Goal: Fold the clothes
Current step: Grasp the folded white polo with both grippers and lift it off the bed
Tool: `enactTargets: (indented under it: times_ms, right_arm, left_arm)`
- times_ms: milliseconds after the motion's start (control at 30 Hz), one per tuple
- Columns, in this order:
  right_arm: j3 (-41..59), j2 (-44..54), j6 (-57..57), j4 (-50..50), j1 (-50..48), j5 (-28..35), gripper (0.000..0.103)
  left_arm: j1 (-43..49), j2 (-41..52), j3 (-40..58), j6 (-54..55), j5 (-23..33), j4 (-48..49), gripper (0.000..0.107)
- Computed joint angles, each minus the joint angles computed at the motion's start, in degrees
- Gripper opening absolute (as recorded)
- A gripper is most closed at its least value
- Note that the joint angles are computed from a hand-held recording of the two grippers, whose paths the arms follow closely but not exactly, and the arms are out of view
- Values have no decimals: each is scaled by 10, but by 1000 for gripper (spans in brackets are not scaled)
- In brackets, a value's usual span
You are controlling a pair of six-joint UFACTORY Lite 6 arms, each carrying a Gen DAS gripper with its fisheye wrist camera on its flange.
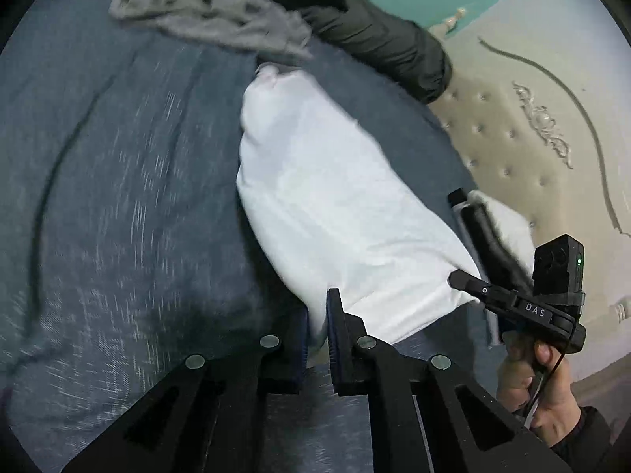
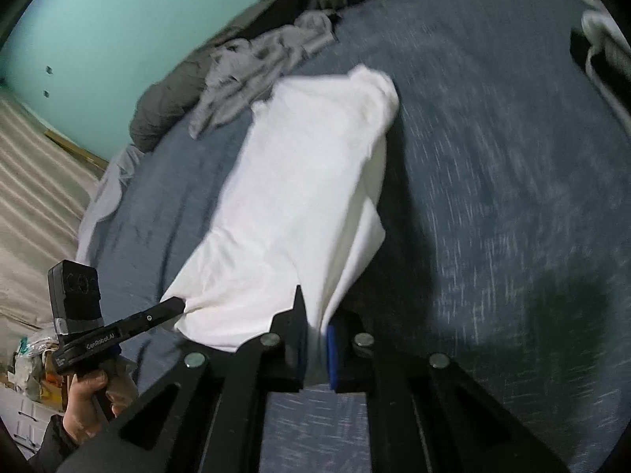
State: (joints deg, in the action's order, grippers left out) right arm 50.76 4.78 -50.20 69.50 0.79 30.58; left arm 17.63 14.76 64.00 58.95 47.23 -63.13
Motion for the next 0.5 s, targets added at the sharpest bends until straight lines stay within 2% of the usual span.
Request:
enactTargets:
  times_ms: [100,167,333,500]
  right_arm:
    - [38,-22,64,-53,2,18,7]
    - [59,-49,102,-92,-11,44,7]
    - [163,-66,208,-189,-25,119,7]
    - [242,-87,264,-234,-58,186,7]
  left_arm:
    - [-5,-37,37,-57,21,36,8]
    - [4,-61,66,-90,53,57,8]
    - [-9,-104,127,-163,88,94,8]
    - [-43,-114,219,-249,120,132,8]
